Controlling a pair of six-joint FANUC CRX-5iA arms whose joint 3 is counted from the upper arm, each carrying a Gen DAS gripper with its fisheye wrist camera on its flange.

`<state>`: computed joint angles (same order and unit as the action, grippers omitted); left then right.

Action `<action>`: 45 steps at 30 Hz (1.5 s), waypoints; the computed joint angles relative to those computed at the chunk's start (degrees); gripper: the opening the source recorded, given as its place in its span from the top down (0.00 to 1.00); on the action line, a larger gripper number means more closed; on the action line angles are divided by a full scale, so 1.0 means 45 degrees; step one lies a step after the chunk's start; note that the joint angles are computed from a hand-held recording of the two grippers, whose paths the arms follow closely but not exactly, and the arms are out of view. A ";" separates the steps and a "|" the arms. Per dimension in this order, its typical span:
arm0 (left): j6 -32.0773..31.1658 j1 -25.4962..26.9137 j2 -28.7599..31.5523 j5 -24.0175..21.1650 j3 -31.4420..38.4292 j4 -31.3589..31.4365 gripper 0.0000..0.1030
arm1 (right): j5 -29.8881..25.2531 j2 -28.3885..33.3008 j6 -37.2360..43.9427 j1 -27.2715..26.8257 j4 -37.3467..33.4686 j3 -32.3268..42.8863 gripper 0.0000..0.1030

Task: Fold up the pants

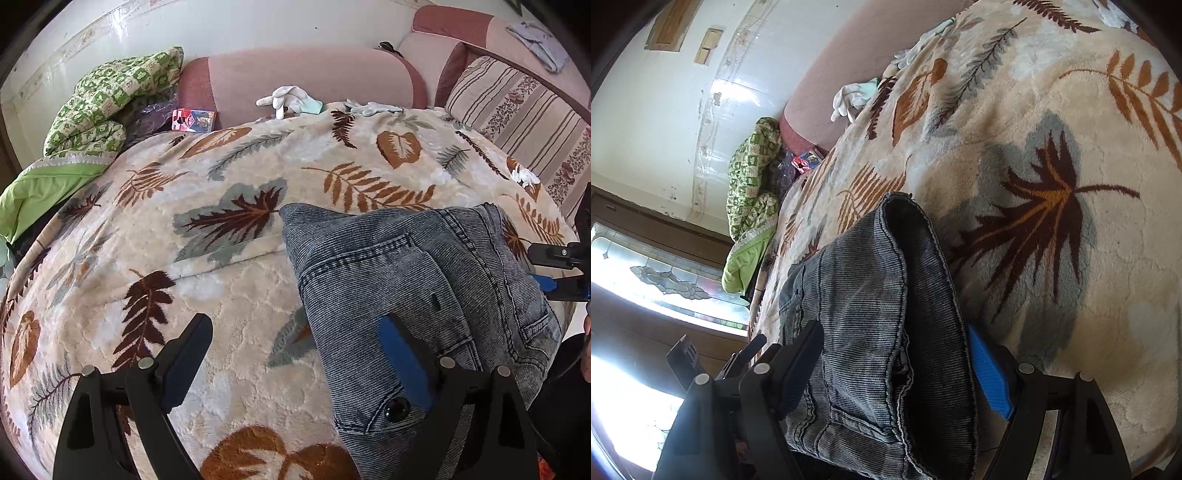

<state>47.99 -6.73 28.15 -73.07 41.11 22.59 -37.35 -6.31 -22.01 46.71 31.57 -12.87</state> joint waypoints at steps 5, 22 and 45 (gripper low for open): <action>0.0066 0.0024 0.0140 -0.0256 0.0095 0.0236 0.11 | -0.0037 0.0094 0.0233 -0.0012 -0.0253 0.0152 0.22; 0.0067 -0.0069 0.0042 -0.0246 -0.0130 0.0291 0.11 | 0.0085 0.0173 0.0222 -0.0026 -0.0330 0.0184 0.22; 0.0206 -0.0004 0.0445 -0.1250 0.0171 0.0880 0.10 | 0.0132 0.0293 0.0671 0.0020 -0.0627 0.0362 0.22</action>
<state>48.92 -6.75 30.16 -78.70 41.88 26.55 -36.75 -4.99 -18.99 46.80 28.75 -11.24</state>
